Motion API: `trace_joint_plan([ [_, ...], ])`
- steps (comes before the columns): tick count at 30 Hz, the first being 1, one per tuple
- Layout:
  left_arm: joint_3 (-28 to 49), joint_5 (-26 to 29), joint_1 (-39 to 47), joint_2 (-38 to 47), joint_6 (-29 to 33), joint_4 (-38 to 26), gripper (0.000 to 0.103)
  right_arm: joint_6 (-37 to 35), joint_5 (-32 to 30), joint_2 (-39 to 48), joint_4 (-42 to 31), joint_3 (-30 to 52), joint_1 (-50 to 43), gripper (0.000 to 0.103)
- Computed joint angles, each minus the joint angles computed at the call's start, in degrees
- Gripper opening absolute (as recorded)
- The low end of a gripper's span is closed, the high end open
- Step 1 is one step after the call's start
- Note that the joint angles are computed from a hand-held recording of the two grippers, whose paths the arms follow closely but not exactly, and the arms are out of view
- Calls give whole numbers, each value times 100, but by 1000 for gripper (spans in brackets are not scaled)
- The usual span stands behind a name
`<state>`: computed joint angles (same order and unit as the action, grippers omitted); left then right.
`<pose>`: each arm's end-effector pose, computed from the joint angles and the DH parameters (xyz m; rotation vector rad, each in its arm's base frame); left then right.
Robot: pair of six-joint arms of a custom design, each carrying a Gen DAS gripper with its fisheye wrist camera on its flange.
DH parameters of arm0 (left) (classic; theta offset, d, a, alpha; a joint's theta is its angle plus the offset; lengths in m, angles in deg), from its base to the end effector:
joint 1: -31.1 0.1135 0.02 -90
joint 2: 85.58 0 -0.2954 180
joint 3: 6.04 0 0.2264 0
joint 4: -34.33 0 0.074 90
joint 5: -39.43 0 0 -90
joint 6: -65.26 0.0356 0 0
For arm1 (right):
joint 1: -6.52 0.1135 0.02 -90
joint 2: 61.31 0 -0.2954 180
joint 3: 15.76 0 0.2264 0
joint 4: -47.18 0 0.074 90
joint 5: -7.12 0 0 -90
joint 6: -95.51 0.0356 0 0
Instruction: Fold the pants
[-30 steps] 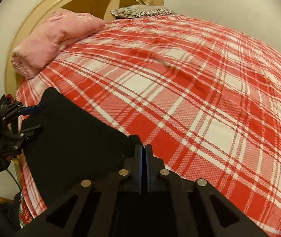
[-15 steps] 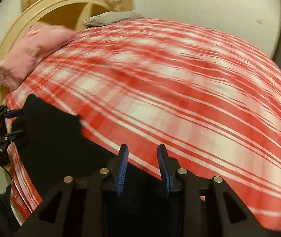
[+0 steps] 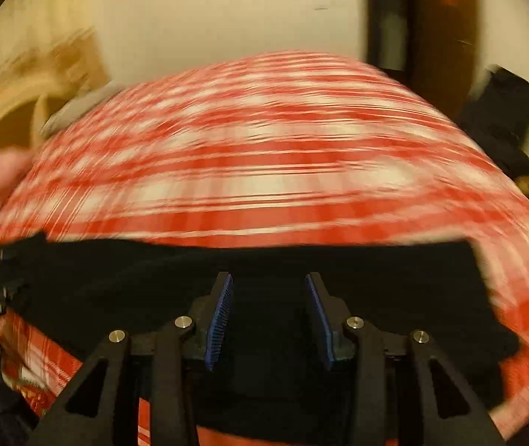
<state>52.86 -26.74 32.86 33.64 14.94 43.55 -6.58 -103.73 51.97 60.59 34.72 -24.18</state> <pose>0.3435 -0.0038 0.0917 0.9343 2.1776 -0.1711 0.2731 -0.1474 0.1021 0.2226 2.3506 0.0856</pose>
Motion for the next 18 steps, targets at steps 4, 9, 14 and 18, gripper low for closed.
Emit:
trace_joint_plan([
  [4, 69, -304, -237, 263, -9, 28, 62, 2, -283, -118, -354, 298, -898, 42],
  [9, 256, -148, -113, 345, -257, -277, 66, 228, 66, 24, -950, 989, -1279, 42],
  [14, -490, 106, -237, -176, 111, 266, 65, 268, -177, -281, -1295, 763, -1602, 42],
  [18, -715, 323, -636, -434, 426, 190, 65, 227, -470, -340, -1318, 448, -1824, 42],
])
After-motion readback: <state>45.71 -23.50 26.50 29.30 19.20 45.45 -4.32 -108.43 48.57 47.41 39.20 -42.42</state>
